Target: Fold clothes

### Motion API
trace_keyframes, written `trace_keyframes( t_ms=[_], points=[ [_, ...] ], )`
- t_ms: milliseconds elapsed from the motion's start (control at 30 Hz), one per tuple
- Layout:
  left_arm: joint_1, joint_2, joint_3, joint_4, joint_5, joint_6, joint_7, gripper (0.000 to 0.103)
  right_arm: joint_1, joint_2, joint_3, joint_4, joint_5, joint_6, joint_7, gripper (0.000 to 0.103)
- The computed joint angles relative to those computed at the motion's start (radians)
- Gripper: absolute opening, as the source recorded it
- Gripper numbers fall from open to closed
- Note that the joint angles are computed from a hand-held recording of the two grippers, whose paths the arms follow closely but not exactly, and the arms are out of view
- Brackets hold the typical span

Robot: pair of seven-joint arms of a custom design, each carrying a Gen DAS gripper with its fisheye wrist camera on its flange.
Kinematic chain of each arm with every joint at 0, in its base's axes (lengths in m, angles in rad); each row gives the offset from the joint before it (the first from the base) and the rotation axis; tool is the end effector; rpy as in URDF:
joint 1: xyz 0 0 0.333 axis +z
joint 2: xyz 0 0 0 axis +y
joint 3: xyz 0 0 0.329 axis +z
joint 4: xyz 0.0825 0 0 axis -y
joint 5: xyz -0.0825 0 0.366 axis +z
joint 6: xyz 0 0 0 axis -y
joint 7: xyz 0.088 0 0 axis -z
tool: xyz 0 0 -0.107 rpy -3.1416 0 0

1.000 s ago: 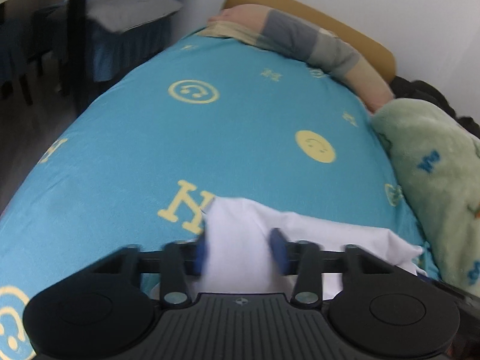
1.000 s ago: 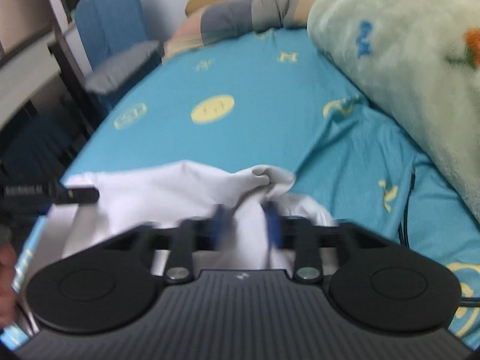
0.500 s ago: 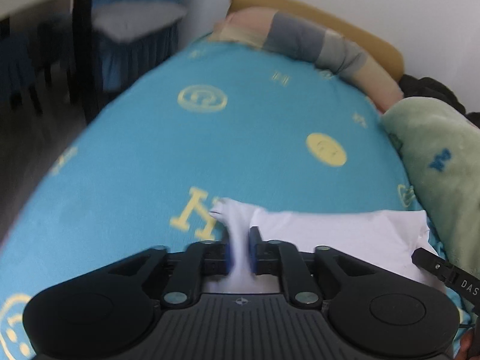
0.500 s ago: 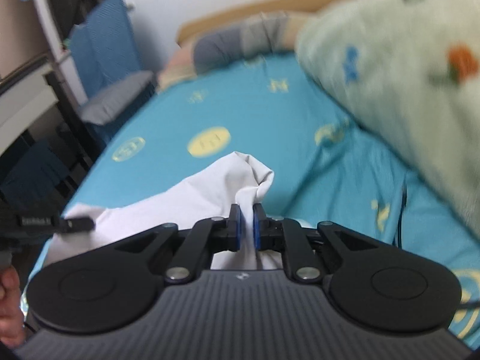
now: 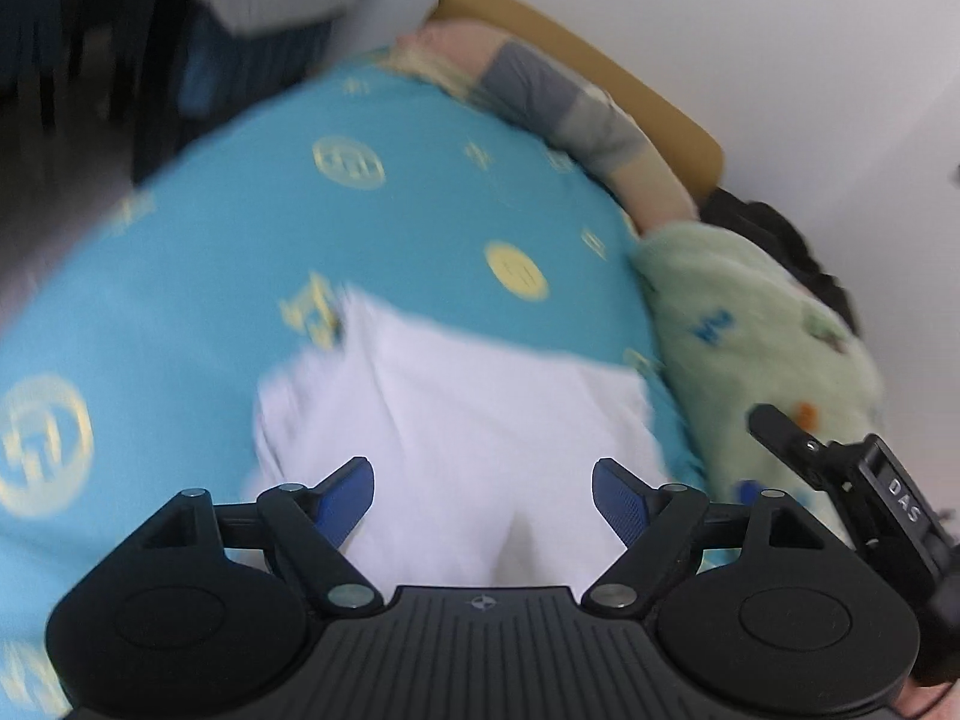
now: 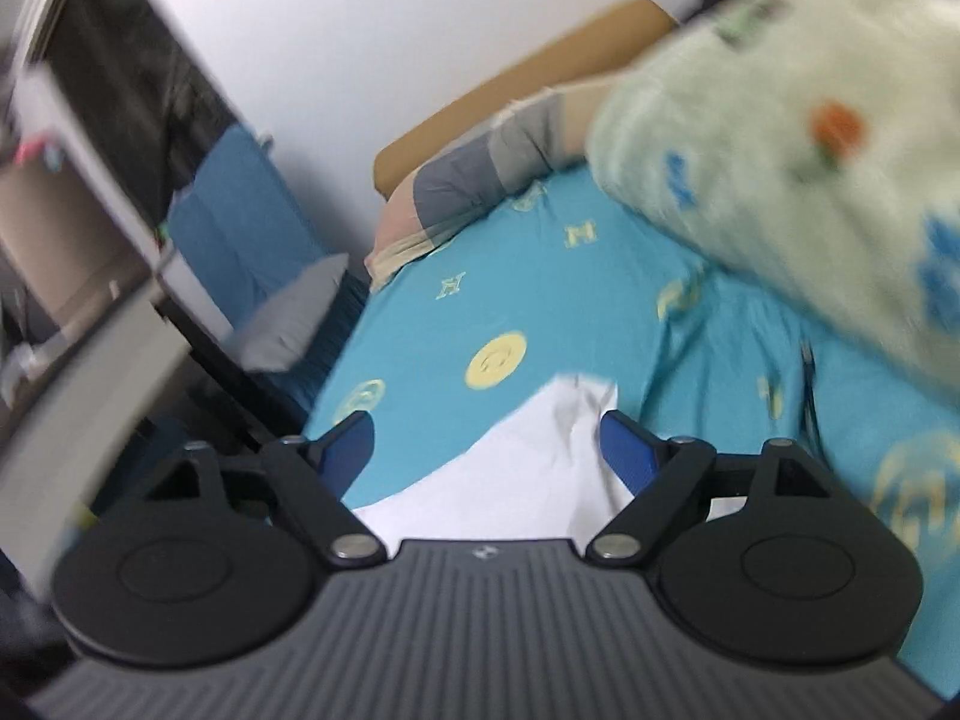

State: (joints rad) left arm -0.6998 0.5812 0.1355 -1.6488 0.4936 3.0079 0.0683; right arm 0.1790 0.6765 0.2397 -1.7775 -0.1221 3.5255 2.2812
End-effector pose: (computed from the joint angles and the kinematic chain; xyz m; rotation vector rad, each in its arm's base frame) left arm 0.5799 -0.4313 0.3827 -2.3389 1.5144 -1.1800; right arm 0.6501 0.2643 0.3449 -1.2225 1.6446 -0.1780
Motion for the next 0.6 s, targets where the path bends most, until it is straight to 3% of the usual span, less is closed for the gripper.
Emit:
trace_keyframes(
  t_ms=[133, 267, 367, 433, 500, 600],
  points=[
    [0.035, -0.043, -0.078, -0.152, -0.116, 0.132, -0.052, 0.082, -0.227, -0.049, 0.233, -0.184, -0.125, 0.061, 0.202, 0.086],
    [0.115, -0.046, -0.199, -0.274, -0.256, 0.258, -0.087, 0.082, -0.354, -0.023, 0.362, -0.283, -0.24, 0.089, 0.382, 0.085],
    [0.204, -0.008, -0.303, -0.291, -0.336, 0.302, -0.101, 0.081, -0.362, 0.002, 0.382, -0.295, -0.259, 0.074, 0.476, 0.084],
    [0.204, 0.021, -0.307, -0.304, -0.409, 0.385, -0.129, 0.079, -0.365, 0.024, 0.385, -0.276, -0.286, 0.048, 0.515, 0.08],
    [0.183, 0.048, -0.292, -0.321, -0.503, 0.488, -0.16, 0.074, -0.316, 0.01, 0.328, -0.267, -0.252, 0.024, 0.543, 0.078],
    [0.16, 0.057, -0.274, -0.335, -0.599, 0.546, -0.144, 0.062, -0.222, -0.003, 0.225, -0.272, -0.138, 0.045, 0.604, 0.076]
  ],
)
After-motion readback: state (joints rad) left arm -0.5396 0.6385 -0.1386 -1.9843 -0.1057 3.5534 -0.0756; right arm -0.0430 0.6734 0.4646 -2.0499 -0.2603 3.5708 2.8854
